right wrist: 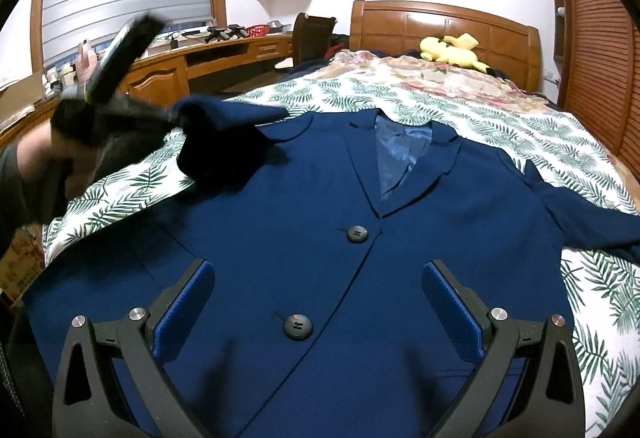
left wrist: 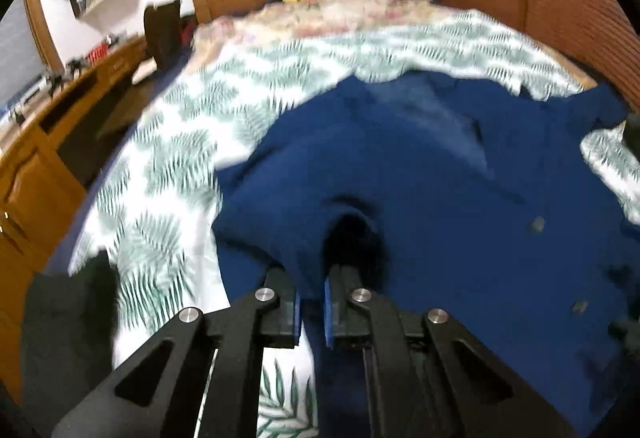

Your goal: Fold large clothes

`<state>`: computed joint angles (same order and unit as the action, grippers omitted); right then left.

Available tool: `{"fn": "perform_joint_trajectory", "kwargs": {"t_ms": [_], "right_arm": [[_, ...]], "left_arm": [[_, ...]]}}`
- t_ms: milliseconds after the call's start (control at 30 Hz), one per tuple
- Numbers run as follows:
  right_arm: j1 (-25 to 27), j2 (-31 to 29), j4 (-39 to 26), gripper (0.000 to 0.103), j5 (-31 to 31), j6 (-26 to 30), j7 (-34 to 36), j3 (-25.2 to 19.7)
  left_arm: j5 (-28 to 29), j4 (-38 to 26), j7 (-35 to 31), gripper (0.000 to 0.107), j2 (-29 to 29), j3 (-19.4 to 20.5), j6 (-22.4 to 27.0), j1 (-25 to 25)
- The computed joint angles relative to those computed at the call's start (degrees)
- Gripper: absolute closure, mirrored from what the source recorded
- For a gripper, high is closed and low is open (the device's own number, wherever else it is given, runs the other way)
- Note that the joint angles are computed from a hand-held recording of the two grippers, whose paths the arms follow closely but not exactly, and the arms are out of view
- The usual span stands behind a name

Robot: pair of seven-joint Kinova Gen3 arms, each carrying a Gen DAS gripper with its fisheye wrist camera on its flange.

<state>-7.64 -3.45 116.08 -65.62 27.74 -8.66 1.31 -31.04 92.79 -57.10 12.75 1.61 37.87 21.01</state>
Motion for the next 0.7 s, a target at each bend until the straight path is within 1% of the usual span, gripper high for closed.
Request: {"fn": "perform_joint_trajectory", "kwargs": {"t_ms": [133, 200, 233, 267, 300, 333, 367, 400, 433, 500, 533, 567, 600, 633, 667, 700], "right_arm": [[0.20, -0.05, 0.24, 0.000, -0.38, 0.22, -0.04, 0.27], [0.39, 0.14, 0.07, 0.000, -0.41, 0.67, -0.26, 0.39], [0.47, 0.23, -0.04, 0.000, -0.39, 0.78, -0.46, 0.35], [0.61, 0.43, -0.28, 0.000, -0.26, 1.14, -0.79, 0.38], [0.67, 0.49, -0.22, 0.000, -0.98, 1.31, -0.19, 0.36], [0.75, 0.51, -0.15, 0.000, -1.05, 1.24, -0.24, 0.23], [0.77, 0.43, -0.21, 0.000, -0.62, 1.09, -0.84, -0.01], [0.72, 0.43, -0.13, 0.000, -0.54, 0.95, -0.96, -0.14], [0.73, 0.44, -0.19, 0.000, -0.38, 1.00, -1.10, -0.18], [0.67, 0.65, -0.46, 0.003, -0.10, 1.77, -1.28, -0.25], [0.78, 0.90, -0.84, 0.006, -0.02, 2.59, -1.21, -0.16], [0.77, 1.04, -1.03, 0.009, 0.03, 3.03, -1.14, -0.32], [0.78, 1.20, -1.29, 0.011, 0.30, 3.24, -1.23, -0.51], [0.65, 1.34, -1.61, 0.016, 1.00, 3.20, -1.67, -0.90], [0.42, 1.39, -1.84, 0.022, 1.70, 2.93, -2.14, -1.34], [-0.03, 1.29, -2.09, 0.025, 2.94, 2.29, -3.08, -2.00]], "left_arm": [[-0.88, -4.64, -0.59, 0.099, 0.85, 1.37, 2.49, 2.52], [0.37, -5.75, -0.96, 0.088, 1.23, 1.87, 2.92, 3.06], [0.54, -5.25, -0.78, 0.076, 1.09, 2.53, 1.82, 2.66], [0.53, -3.69, 0.08, 0.061, 0.04, 4.19, 0.19, 1.70], [-0.42, -1.75, 1.39, 0.057, -1.16, 5.88, -1.83, 0.48], [-1.45, -0.33, 2.57, 0.050, -1.89, 7.72, -3.09, -1.12], [-2.96, 1.43, 4.67, 0.040, -2.83, 8.50, -4.43, -1.71], [-4.11, 4.08, 7.00, 0.036, -4.43, 8.23, -6.07, -1.46], [-5.48, 5.88, 9.33, 0.034, -5.53, 6.88, -7.58, -0.34], [-7.44, 9.30, 13.99, 0.034, -7.91, 1.98, -9.30, 3.64], [-8.72, 10.48, 16.32, 0.034, -8.48, 0.54, -10.40, 4.66], [-9.51, 12.41, 18.65, 0.034, -9.72, -0.01, -11.61, 4.61], [-10.20, 15.06, 20.98, 0.034, -11.50, 0.01, -13.03, 3.50], [-11.83, 16.70, 23.19, 0.034, -12.22, 1.03, -14.69, 2.04], [-13.53, 19.35, 25.52, 0.034, -13.89, 0.99, -16.41, 0.97], [-15.61, 21.16, 27.85, 0.034, -14.88, 1.98, -17.59, -0.65]]}}
